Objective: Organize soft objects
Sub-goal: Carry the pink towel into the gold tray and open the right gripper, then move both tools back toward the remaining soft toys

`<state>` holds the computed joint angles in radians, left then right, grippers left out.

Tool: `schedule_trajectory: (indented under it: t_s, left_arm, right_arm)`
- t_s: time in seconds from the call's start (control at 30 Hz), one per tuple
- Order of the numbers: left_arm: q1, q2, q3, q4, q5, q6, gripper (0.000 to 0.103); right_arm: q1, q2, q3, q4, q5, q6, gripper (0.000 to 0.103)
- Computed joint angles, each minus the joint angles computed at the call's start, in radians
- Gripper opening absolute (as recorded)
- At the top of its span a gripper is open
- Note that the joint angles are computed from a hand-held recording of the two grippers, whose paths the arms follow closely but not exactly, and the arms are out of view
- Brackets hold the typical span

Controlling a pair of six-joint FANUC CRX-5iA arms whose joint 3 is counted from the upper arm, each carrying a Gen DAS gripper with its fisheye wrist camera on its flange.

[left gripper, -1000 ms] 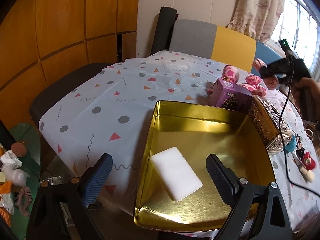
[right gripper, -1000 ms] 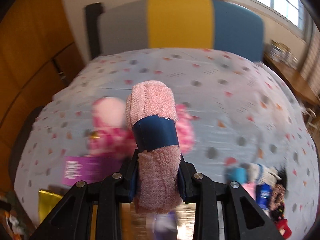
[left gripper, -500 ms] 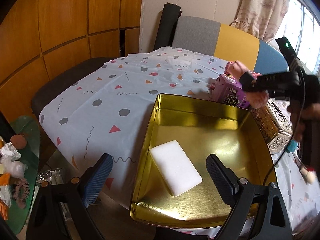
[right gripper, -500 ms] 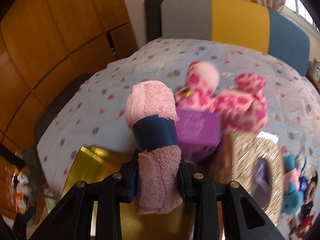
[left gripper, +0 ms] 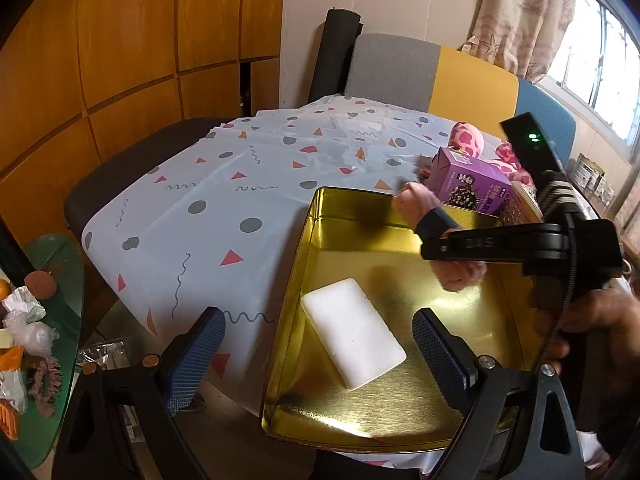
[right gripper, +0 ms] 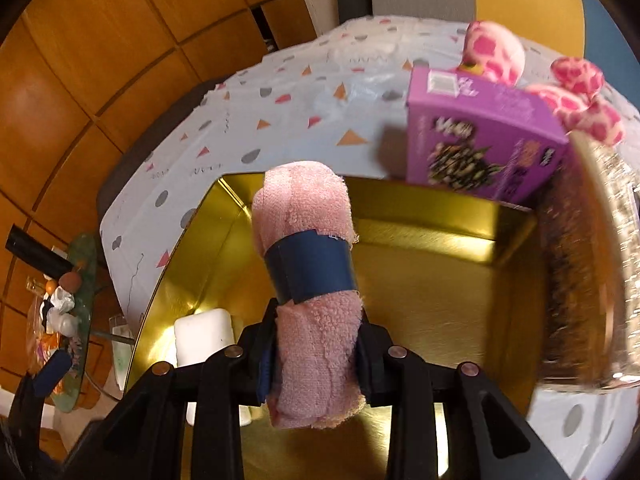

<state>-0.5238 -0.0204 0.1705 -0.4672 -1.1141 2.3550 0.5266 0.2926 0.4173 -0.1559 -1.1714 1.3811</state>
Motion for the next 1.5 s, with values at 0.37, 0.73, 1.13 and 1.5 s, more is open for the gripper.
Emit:
schedule_trajectory:
  t_s: [0.37,0.73,1.13,1.5]
  left_arm:
    - [0.014,-0.003,-0.010,0.006,-0.003,0.008,0.095]
    - [0.013,-0.001,-0.011,0.006,-0.007,0.014,0.095]
    - [0.005,0.003,0.000,-0.003,-0.016,0.016,0.095]
    - [-0.029,0.026,0.041,-0.029,-0.040,0.004,0.095]
  right_arm:
    - [0.042,0.088,0.065,0.075,-0.027,-0.100,0.035]
    - [0.017,0.073,0.071,-0.003,-0.009,-0.099,0.055]
    - [0.043,-0.077,-0.116,0.134,0.148,-0.115,0.065]
    - [0.061,-0.251,-0.342,0.326,0.302,-0.196,0.068]
